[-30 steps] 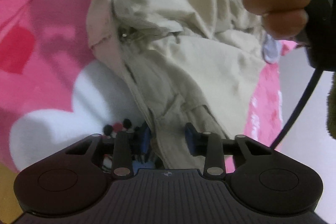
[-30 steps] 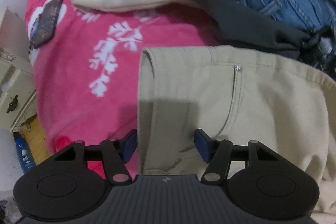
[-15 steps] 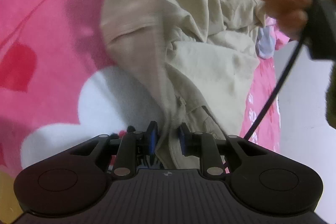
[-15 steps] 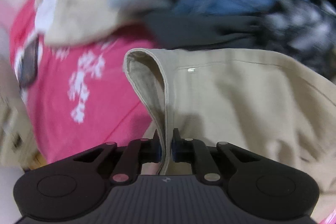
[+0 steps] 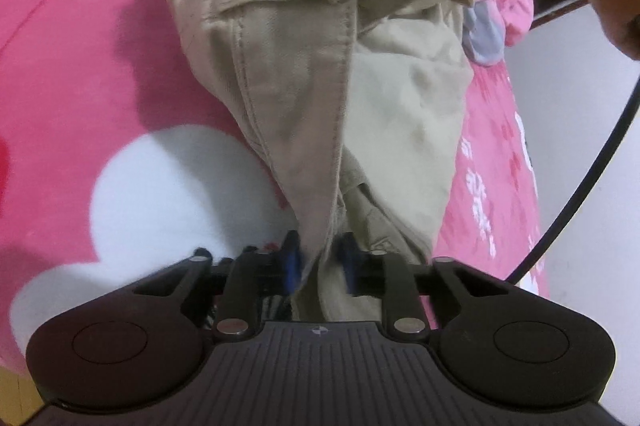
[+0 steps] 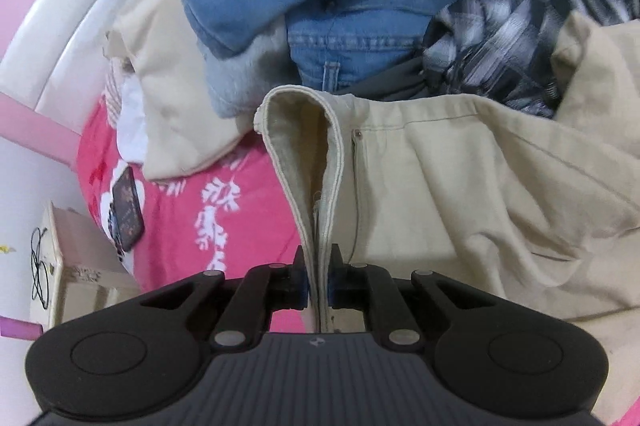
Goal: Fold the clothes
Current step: 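Lift the beige trousers by the waistband with both grippers and shake them out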
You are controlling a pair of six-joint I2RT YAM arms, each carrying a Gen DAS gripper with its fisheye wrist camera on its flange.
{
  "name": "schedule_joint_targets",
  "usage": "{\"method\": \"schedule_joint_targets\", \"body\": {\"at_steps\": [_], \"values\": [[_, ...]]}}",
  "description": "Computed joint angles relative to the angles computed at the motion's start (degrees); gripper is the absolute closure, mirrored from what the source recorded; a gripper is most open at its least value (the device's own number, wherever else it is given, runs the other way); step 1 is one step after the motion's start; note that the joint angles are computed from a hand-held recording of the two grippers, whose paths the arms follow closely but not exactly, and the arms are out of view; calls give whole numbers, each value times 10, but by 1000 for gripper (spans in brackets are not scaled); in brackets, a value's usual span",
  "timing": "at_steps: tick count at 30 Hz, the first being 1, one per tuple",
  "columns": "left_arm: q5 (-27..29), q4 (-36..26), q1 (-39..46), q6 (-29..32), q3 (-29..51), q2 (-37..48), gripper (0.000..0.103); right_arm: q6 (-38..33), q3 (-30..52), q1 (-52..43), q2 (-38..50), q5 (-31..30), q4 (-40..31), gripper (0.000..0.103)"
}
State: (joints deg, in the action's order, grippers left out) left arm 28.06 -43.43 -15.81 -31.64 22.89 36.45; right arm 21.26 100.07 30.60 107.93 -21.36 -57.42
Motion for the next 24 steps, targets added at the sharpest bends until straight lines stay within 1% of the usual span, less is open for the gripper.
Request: {"method": "schedule_joint_targets", "body": {"at_steps": [2, 6, 8, 9, 11, 13, 16, 17, 18, 20, 24], "values": [[1, -36, 5, -2, 19, -19, 97, 11, -8, -8, -22, -2, 3, 94], [-52, -78, -64, -44, 85, -57, 98, 27, -15, -41, -74, -17, -2, 94], [-89, -83, -113, -74, 124, -64, 99, 35, -20, -68, -111, -36, -7, 94], [-108, -98, -136, -87, 149, -71, 99, 39, -24, -85, -131, -52, -7, 94], [-183, -102, -226, -137, 207, -58, 99, 50, -33, -128, -173, -92, -4, 94], [-266, -99, -321, -182, 263, -31, 99, 63, -38, -183, -214, -143, -1, 94], [-392, -84, -459, -230, 358, 32, 99, 82, -30, -292, -266, -246, 2, 94], [-410, -56, -477, -229, 387, 77, 99, 91, -19, -333, -276, -284, 2, 94], [-435, -48, -505, -231, 419, 105, 99, 96, -7, -373, -282, -321, -3, 94], [-471, -41, -548, -219, 495, 163, 99, 91, 45, -473, -276, -407, -32, 94], [-519, -42, -612, -156, 659, 280, 99, 102, 146, -669, -244, -560, -68, 94]]}}
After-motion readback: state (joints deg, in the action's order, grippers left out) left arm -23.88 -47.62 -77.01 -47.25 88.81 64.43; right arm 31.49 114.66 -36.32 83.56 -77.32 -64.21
